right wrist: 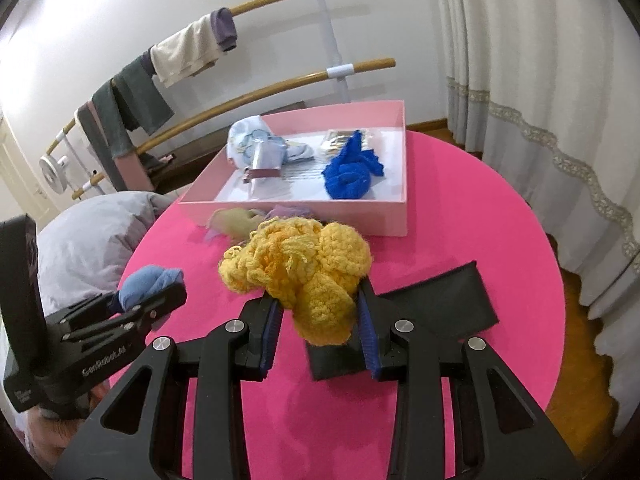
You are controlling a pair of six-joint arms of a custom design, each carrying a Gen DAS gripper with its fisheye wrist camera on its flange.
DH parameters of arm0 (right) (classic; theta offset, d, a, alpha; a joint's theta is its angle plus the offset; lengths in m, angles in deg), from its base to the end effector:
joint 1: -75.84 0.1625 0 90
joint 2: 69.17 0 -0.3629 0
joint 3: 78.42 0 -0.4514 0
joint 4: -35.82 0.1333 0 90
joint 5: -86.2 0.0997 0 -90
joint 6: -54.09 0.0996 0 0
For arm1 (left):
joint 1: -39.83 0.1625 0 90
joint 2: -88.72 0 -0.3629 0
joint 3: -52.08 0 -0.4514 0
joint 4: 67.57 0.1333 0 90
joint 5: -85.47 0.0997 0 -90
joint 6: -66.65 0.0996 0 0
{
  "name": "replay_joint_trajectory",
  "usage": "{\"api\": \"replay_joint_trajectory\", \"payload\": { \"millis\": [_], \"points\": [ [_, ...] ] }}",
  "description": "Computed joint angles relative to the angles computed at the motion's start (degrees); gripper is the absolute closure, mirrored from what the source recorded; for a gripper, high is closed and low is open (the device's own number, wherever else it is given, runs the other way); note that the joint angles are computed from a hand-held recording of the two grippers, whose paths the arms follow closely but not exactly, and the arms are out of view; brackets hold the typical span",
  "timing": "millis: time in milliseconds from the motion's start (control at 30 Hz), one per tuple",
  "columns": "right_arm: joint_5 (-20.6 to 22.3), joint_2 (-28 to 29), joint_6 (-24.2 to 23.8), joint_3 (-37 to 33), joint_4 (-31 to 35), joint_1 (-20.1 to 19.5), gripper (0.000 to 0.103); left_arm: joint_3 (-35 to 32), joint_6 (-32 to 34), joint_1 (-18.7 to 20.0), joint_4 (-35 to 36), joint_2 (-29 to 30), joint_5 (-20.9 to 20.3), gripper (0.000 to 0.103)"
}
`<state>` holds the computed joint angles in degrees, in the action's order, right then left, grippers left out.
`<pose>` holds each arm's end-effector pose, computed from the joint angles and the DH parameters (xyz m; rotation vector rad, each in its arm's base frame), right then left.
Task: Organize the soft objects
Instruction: 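Carry the sock and crochet piece into the pink box and open both tools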
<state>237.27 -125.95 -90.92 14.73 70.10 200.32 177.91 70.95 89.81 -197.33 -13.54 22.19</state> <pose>0.3121 -0.3730 0.1199 -0.2333 -2.2207 1.0580 -0.1576 -0.4647 0.2790 0.9437 2.5615 -0.5681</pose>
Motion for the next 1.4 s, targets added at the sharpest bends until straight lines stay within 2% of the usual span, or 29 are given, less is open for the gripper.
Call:
{"api": "replay_joint_trajectory", "payload": {
  "millis": [367,800,1000,1200,1400],
  "points": [
    [2.00,3.99,6.50,-2.49,4.08,4.21,0.071,1.15,-0.39,-1.79,3.69,-6.69,1.06,0.068],
    [2.17,4.60,6.32,-3.94,4.68,6.05,0.071,0.75,-0.84,-3.32,5.61,-10.17,1.94,0.068],
    [2.62,4.07,1.67,-5.45,3.39,5.56,0.071,-1.36,0.60,-3.39,2.84,-7.08,2.29,0.068],
    [3.64,2.79,-8.44,-9.14,0.07,3.55,0.071,-6.71,3.97,-2.53,-3.30,0.83,2.10,0.068],
    [1.96,1.57,-17.24,-12.87,-2.90,-0.12,0.071,-13.92,6.55,-1.10,-7.84,10.81,0.80,0.068]
  ]
}}
